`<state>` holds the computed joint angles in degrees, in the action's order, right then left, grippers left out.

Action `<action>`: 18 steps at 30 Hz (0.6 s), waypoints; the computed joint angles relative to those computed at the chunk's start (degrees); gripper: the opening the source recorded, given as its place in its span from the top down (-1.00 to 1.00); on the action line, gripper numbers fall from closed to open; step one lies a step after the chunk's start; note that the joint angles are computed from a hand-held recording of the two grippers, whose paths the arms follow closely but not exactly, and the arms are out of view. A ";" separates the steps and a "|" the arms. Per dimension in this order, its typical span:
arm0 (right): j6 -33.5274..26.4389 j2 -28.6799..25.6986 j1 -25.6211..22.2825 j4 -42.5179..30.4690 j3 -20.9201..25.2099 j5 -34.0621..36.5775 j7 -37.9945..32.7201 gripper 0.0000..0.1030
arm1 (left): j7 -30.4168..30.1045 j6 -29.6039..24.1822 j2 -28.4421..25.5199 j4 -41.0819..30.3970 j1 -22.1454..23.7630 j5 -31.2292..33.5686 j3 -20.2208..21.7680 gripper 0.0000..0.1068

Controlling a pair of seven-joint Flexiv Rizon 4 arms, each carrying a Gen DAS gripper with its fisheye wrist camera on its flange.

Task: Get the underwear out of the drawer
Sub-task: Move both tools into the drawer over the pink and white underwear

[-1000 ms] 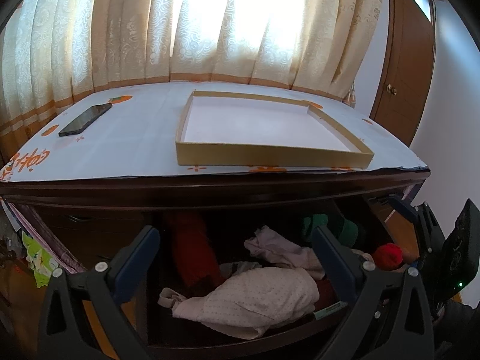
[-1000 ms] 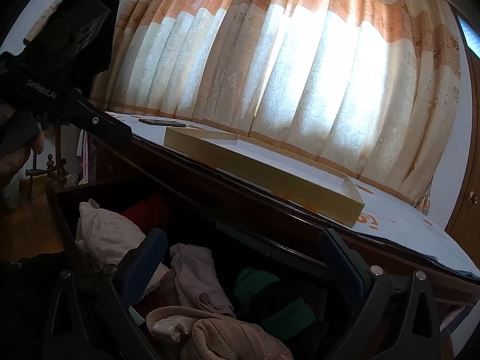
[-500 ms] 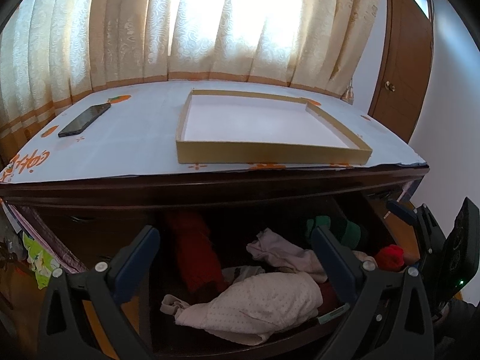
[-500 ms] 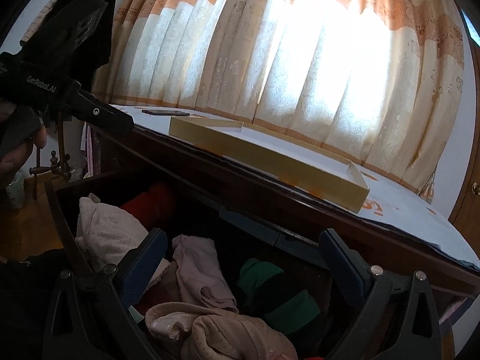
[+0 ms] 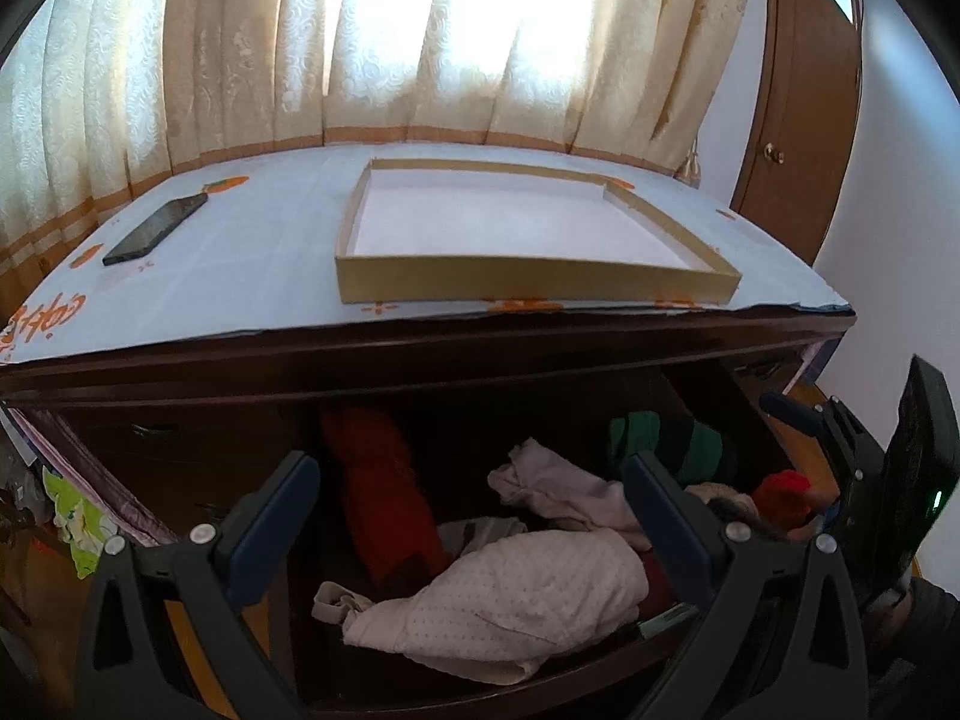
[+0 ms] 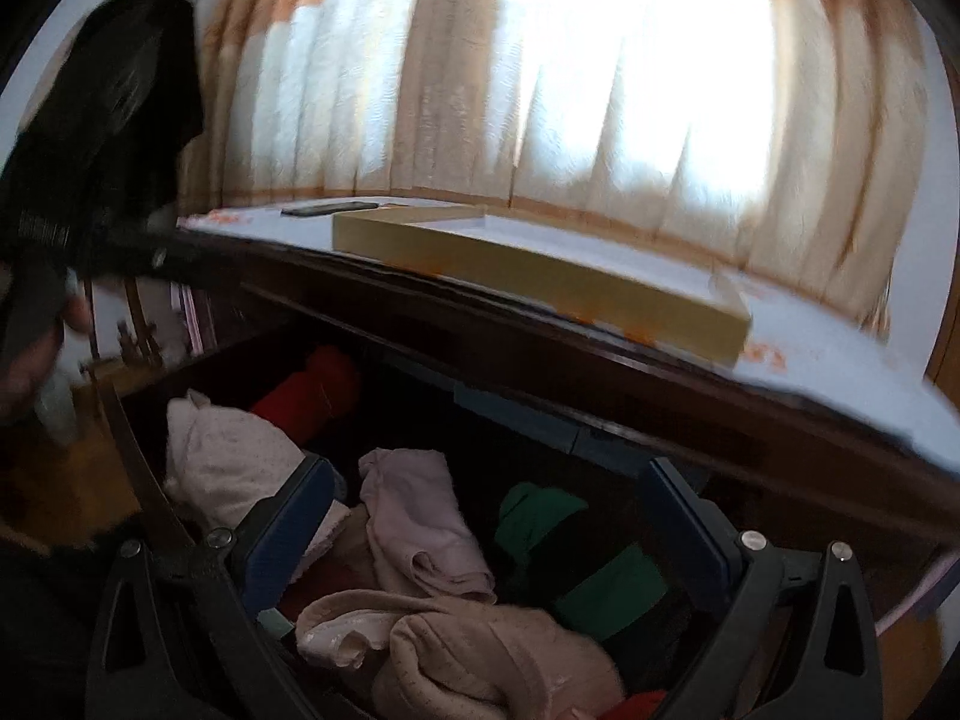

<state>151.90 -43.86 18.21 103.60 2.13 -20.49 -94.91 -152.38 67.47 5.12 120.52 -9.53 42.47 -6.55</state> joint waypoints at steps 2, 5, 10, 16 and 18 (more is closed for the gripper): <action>-0.74 -0.14 -1.90 -0.42 1.06 -2.30 4.10 -0.99 | 0.84 0.24 -0.48 0.23 -0.05 -0.77 0.16 -0.92; -2.13 0.11 -4.32 -0.67 1.65 -6.06 10.08 -0.99 | 1.46 0.28 -1.08 0.35 -0.23 -1.23 0.35 -0.92; -4.55 2.39 -4.20 1.10 0.39 -3.92 10.84 -0.99 | 3.63 0.06 -2.26 0.55 -0.78 -3.22 1.00 -0.92; -12.56 6.32 -4.06 3.64 -0.19 -3.91 10.18 -0.99 | 8.13 0.76 -4.15 0.88 -1.79 -7.05 1.87 -0.92; -16.03 7.68 -3.12 4.93 -0.50 -3.14 8.10 -0.99 | 9.86 1.85 -4.83 1.37 -2.12 -9.13 2.36 -0.92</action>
<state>135.86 -36.18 15.08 108.53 1.63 -23.63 -86.80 -142.52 69.32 0.29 121.89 -11.65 33.34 -4.19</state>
